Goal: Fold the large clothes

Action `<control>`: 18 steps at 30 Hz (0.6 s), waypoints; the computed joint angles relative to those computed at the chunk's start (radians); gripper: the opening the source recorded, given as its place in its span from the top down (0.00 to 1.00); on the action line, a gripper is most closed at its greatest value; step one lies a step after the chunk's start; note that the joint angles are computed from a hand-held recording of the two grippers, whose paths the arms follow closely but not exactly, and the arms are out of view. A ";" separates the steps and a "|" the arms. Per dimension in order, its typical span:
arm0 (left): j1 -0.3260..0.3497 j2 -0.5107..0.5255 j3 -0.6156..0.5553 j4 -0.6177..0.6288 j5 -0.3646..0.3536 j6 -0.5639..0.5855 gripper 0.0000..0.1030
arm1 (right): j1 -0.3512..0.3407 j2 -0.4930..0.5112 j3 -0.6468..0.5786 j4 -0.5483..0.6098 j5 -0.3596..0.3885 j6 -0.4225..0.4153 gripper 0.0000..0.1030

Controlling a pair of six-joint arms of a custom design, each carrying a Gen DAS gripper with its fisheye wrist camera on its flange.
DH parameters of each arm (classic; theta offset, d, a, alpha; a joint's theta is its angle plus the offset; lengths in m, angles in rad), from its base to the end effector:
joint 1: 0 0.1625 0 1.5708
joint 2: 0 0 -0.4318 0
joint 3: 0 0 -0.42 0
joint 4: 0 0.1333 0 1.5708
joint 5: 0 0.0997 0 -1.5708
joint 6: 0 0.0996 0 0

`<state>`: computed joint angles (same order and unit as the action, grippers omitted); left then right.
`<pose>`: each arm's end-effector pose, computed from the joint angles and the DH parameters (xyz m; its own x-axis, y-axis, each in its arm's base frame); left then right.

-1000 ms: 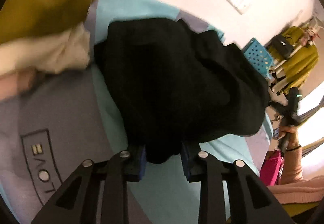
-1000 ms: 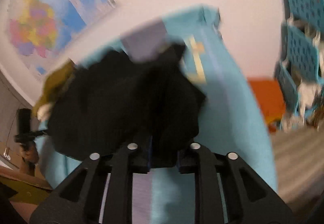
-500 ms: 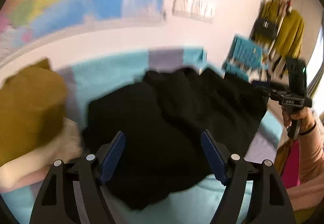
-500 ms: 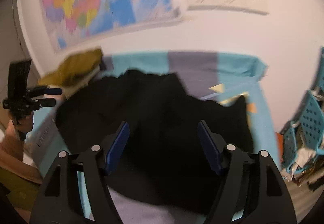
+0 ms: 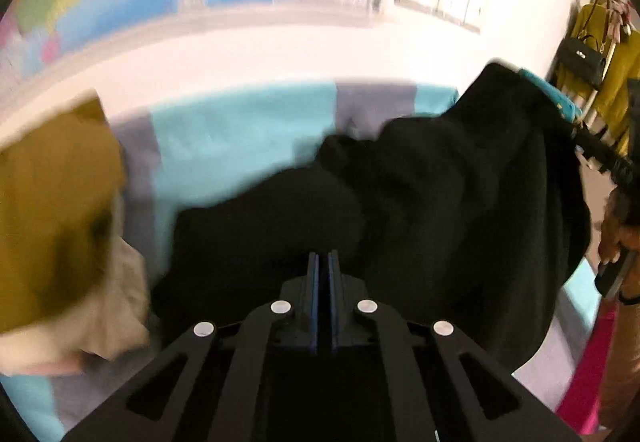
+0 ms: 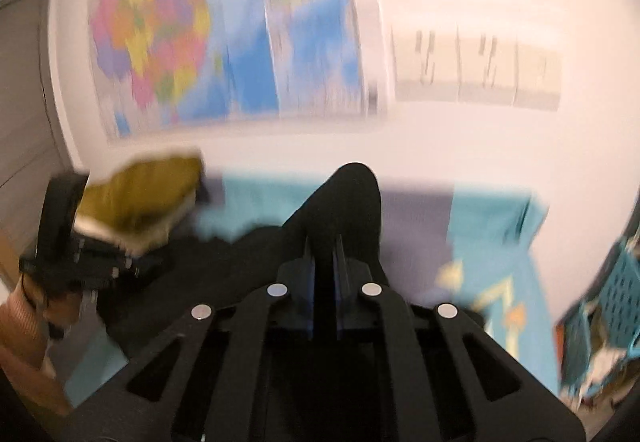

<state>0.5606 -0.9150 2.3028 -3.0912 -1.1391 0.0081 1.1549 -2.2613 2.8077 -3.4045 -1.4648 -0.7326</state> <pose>-0.2885 -0.3877 0.0153 -0.5229 0.7441 -0.4158 0.8438 0.5210 -0.1288 0.0480 -0.2473 0.3452 -0.7823 0.0585 0.6201 -0.5518 0.3968 -0.7336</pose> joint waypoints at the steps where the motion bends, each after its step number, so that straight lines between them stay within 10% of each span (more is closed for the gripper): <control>1: -0.004 -0.007 0.008 -0.021 0.002 0.010 0.97 | 0.006 0.048 -0.006 -0.047 -0.008 0.009 0.93; 6: -0.012 0.027 0.004 0.004 0.084 -0.004 0.90 | 0.016 0.346 -0.110 0.044 -0.292 0.045 0.85; 10: -0.004 0.030 0.016 0.019 0.094 -0.013 0.79 | -0.029 0.337 -0.083 0.007 -0.242 0.034 0.80; 18: -0.018 0.029 0.039 -0.023 0.109 0.001 0.60 | -0.104 0.099 -0.017 0.080 -0.111 0.049 0.38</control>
<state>0.5428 -0.8858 2.3421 -3.1141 -1.0303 0.0091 1.0506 -2.1625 2.7910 -3.3248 -1.5759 -0.6833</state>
